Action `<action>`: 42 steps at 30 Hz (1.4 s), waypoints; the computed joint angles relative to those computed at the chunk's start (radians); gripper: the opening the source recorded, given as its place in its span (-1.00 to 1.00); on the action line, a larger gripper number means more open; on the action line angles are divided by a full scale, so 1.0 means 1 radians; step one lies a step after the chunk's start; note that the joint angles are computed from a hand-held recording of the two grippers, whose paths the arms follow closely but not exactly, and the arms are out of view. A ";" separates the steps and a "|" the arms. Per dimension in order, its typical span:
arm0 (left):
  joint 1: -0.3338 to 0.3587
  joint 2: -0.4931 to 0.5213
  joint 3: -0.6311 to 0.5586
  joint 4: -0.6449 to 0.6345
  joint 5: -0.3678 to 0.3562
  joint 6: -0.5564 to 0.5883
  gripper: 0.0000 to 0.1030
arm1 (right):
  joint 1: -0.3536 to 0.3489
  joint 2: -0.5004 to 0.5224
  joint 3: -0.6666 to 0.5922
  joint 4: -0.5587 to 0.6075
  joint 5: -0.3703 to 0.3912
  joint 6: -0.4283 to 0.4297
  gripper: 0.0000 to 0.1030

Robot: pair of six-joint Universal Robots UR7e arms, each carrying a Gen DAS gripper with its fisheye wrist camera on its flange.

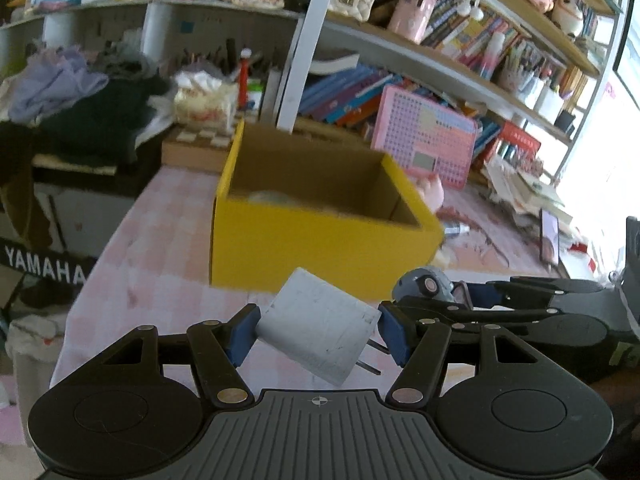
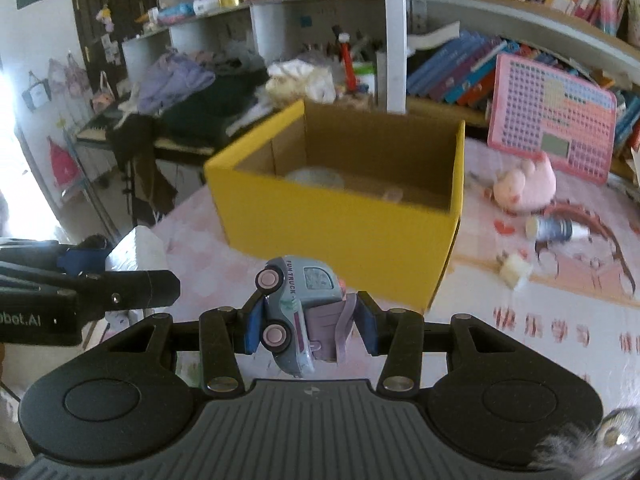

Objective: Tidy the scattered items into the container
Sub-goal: 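Lower the white charger into the box with the left tool while the right tool lowers the car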

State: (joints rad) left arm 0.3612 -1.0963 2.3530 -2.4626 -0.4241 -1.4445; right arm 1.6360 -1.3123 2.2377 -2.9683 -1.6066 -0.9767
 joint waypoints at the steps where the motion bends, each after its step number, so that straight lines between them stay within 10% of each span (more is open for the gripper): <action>1: 0.011 0.001 -0.008 -0.020 0.018 0.031 0.25 | 0.001 0.011 -0.013 -0.009 0.015 -0.002 -0.15; 12: 0.148 0.093 -0.134 -0.443 0.138 0.555 0.25 | 0.029 0.157 -0.232 -0.009 0.137 0.018 -0.15; 20: 0.282 0.214 -0.316 -0.802 0.084 1.031 0.25 | 0.065 0.306 -0.401 0.053 0.030 -0.077 -0.15; 34: 0.537 0.278 -0.637 -0.302 -0.178 1.017 0.25 | 0.122 0.504 -0.665 0.389 -0.230 -0.404 -0.14; 42: 0.594 0.320 -0.739 -0.095 -0.204 0.966 0.25 | 0.138 0.578 -0.755 0.501 -0.326 -0.405 -0.13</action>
State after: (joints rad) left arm 0.9551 -0.7761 1.6144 -2.5578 -0.6283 -0.4786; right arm 1.7739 -0.7347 1.4825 -2.4674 -1.9329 -1.3820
